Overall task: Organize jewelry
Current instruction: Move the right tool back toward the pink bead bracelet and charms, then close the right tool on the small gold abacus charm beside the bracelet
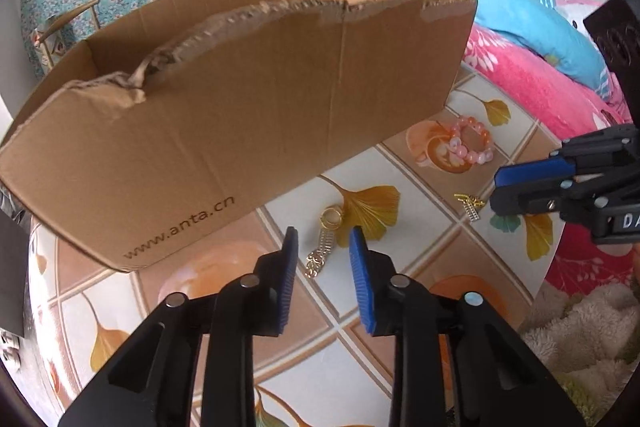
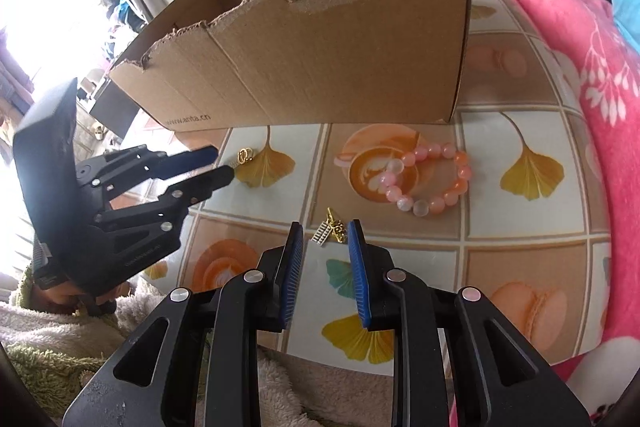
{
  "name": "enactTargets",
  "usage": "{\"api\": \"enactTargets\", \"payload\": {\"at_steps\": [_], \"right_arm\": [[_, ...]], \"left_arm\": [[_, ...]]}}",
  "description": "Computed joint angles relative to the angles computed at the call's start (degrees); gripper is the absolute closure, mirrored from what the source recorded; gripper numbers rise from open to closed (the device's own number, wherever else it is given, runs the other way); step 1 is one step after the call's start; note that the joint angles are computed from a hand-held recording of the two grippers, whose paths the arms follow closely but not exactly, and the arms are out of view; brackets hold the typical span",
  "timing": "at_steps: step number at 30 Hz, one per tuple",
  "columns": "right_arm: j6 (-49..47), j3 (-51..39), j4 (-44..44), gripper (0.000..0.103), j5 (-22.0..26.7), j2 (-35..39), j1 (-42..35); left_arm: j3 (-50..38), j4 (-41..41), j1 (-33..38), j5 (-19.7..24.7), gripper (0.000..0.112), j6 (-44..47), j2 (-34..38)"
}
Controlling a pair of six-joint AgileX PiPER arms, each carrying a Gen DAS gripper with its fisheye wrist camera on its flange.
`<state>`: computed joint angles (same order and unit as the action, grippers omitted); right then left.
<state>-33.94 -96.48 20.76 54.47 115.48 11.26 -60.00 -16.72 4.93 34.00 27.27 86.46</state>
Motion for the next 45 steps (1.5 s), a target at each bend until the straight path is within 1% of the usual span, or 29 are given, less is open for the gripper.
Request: {"api": "enactTargets", "payload": {"at_steps": [3, 5, 7, 13, 20, 26, 28, 30, 38, 45], "right_arm": [[0.10, -0.06, 0.45, 0.080, -0.05, 0.15, -0.34], [0.22, 0.10, 0.58, 0.080, -0.25, 0.09, -0.51], [-0.06, 0.19, 0.84, 0.080, -0.04, -0.03, -0.86], [-0.70, 0.21, 1.50, 0.080, 0.46, -0.29, -1.68], [-4.11, 0.59, 4.17, 0.079, 2.99, -1.07, -3.11], [-1.24, -0.55, 1.20, 0.079, 3.56, 0.82, -1.38], [0.17, -1.12, -0.39, 0.079, 3.03, 1.64, -0.53], [-0.07, -1.13, -0.04, 0.079, 2.48, 1.79, -0.30], [-2.76, 1.56, -0.19, 0.079, -2.66, 0.93, 2.51], [0.22, 5.15, -5.18, 0.079, -7.50, -1.37, 4.85]], "left_arm": [[-0.11, -0.06, -0.15, -0.28, 0.092, 0.57, 0.42], [-0.01, -0.04, 0.03, -0.31, 0.100, 0.81, 0.27], [0.07, -0.68, 0.30, -0.23, 0.104, 1.36, 0.23], [1.37, -0.25, 0.38, -0.71, 0.104, -0.10, -0.81], [4.01, 2.80, 1.43, 1.43, 0.104, -6.18, -4.52], [5.92, 2.82, 1.92, 1.17, 0.104, -7.70, -6.34], [6.29, 3.63, 1.53, 0.69, 0.104, -8.43, -6.56], [6.45, 4.62, 0.99, 0.29, 0.104, -9.27, -6.67], [6.63, 3.68, 1.17, -0.09, 0.104, -8.73, -6.77], [6.93, 2.86, 1.57, -0.22, 0.104, -7.86, -6.99]]}}
